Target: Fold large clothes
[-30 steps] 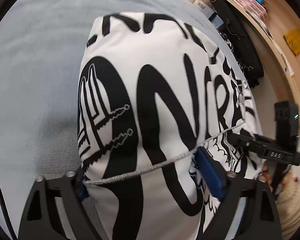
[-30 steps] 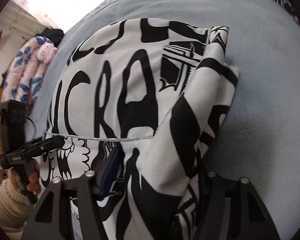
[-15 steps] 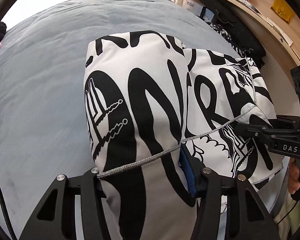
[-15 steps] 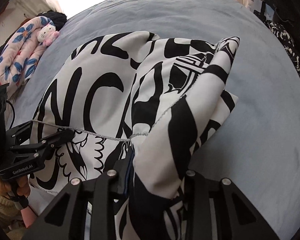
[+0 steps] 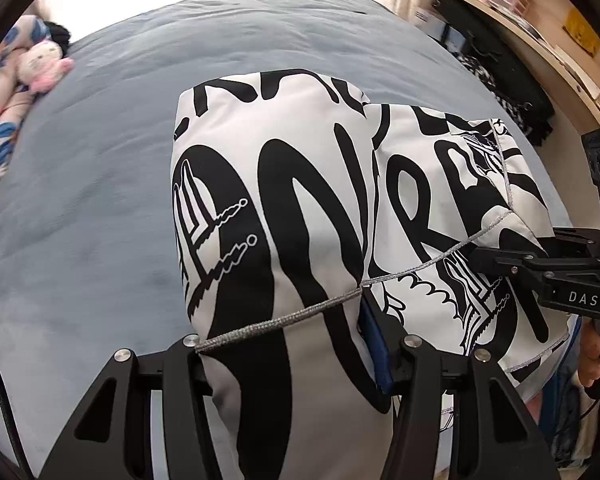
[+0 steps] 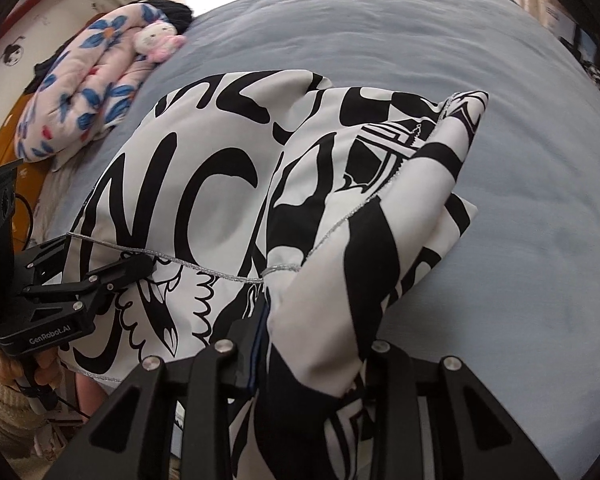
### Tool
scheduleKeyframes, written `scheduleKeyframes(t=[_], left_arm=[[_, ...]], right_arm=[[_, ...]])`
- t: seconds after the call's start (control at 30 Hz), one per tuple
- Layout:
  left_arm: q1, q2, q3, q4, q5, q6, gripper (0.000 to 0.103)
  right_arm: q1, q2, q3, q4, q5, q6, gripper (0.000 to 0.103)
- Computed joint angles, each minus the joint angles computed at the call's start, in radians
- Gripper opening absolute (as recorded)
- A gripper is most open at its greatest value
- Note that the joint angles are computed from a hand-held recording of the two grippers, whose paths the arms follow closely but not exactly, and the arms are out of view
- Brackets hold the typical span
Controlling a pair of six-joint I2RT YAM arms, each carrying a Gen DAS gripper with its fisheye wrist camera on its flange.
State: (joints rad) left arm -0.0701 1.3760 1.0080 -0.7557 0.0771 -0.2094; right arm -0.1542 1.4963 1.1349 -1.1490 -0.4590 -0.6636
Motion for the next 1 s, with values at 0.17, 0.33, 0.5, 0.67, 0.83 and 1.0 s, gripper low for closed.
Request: scheduleKeyframes(t=[0.17,0.33,0.5,0.67,0.83,1.0], left_arm=[[-0.001,0.017,-0.007,0.031,-0.033,-0.021,0.052],[-0.020,0.004,-0.026,0.062,-0.080,-0.050,0.052],[-0.055,0.019,-0.032,0.117,-0.141,-0.069,0.052],[0.170,0.157,0.033,0.229,-0.047,0.121,0.053],[0.325,0.407,0.219,0.315,0.013,0.248,0.053],[0.430,0.691,0.435,0.329,0.061,0.311,0.062]], right_arm=[[0.240,-0.033,-0.041,0.122,-0.025,0.237,0.030],[0.444,0.100,0.050,0.308,-0.006,0.468,0.030],[0.570,0.348,0.285,0.422,0.018,0.639,0.030],[0.664,0.598,0.607,0.433,0.049,0.755,0.030],[0.704,0.840,0.924,0.434,0.069,0.839,0.030],[0.709,1.092,1.203,0.393,0.044,0.900,0.032]])
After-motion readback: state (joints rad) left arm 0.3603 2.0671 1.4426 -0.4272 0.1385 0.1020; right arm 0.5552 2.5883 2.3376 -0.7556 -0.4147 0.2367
